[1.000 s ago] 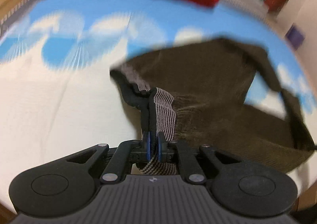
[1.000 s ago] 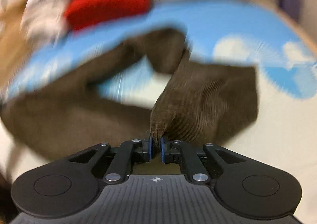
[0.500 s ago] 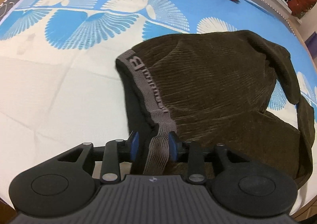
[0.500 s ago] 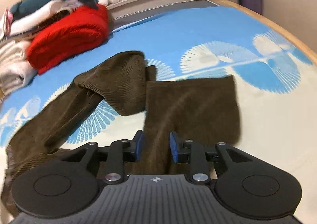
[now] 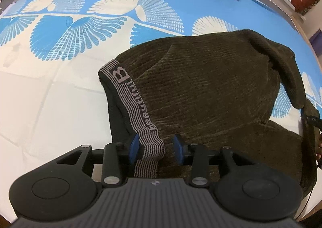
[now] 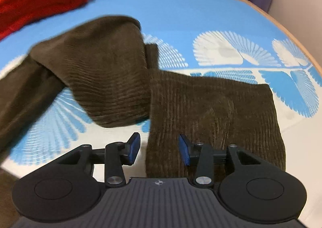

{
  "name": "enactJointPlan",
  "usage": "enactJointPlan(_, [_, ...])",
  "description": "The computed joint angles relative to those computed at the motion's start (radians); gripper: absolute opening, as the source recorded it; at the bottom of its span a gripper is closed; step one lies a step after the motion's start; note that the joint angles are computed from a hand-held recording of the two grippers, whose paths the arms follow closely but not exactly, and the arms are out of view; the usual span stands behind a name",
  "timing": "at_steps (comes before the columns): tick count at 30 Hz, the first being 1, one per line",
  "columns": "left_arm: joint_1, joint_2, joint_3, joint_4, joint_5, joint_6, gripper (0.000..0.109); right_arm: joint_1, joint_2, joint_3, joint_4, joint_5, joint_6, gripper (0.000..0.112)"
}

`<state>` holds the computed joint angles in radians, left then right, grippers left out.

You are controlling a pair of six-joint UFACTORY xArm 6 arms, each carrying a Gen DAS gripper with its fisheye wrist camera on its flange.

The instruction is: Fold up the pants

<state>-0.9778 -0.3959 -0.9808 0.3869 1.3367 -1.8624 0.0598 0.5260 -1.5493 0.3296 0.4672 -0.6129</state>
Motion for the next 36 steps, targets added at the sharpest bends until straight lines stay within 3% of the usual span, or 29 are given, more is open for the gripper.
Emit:
enactJointPlan(2, [0.007,-0.004,0.005,-0.003,0.000,0.005,0.042,-0.001,0.024,-0.030,-0.006,0.020,0.015,0.042])
enactJointPlan(3, [0.009,-0.003,0.005,-0.003,0.004,0.009,0.042,-0.005,0.027,-0.039,0.002,0.026,0.008,0.031])
enactJointPlan(4, [0.011,-0.004,0.006,-0.005,0.008,0.012,0.042,-0.010,0.027,-0.049,0.011,0.035,0.005,0.010])
enactJointPlan(5, [0.012,-0.005,0.005,-0.006,0.013,0.014,0.042,-0.018,0.019,-0.052,0.029,0.033,0.006,0.007])
enactJointPlan(11, [-0.003,0.006,-0.020,0.020,0.026,0.002,0.042,-0.153,-0.064,-0.064,0.278,0.058,-0.060,0.006])
enactJointPlan(14, [-0.025,0.028,-0.047,0.034,0.032,-0.005,0.042,-0.270,-0.096,-0.075,0.301,0.090,0.007,0.006])
enactJointPlan(19, [-0.072,0.067,-0.093,0.045,0.049,0.002,0.042,-0.474,-0.098,-0.084,0.132,0.220,0.166,0.005])
enactJointPlan(22, [-0.089,0.086,-0.107,0.031,0.060,0.014,0.042,-0.568,-0.041,-0.150,-0.023,0.380,0.310,0.005])
enactJointPlan(24, [-0.095,0.086,-0.102,0.020,0.061,0.015,0.042,-0.611,0.012,-0.209,-0.058,0.486,0.369,0.004])
enactJointPlan(27, [-0.092,0.079,-0.083,-0.016,0.054,0.025,0.042,-0.627,0.025,-0.204,-0.074,0.432,0.368,0.000])
enactJointPlan(28, [-0.091,0.073,-0.073,-0.025,0.044,0.032,0.043,-0.628,0.020,-0.192,-0.071,0.397,0.349,0.000])
enactJointPlan(31, [-0.087,0.056,-0.038,-0.056,0.007,0.052,0.050,-0.646,0.038,-0.230,0.008,0.442,0.320,0.006])
enactJointPlan(32, [-0.087,0.049,-0.023,-0.064,-0.008,0.052,0.050,-0.644,0.054,-0.252,-0.003,0.459,0.346,0.011])
enactJointPlan(34, [-0.084,0.031,0.016,-0.087,-0.054,0.053,0.050,-0.633,0.071,-0.269,-0.024,0.474,0.383,0.033])
enactJointPlan(36, [-0.081,0.021,0.056,-0.112,-0.104,0.067,0.050,-0.625,0.081,-0.282,-0.055,0.486,0.393,0.033])
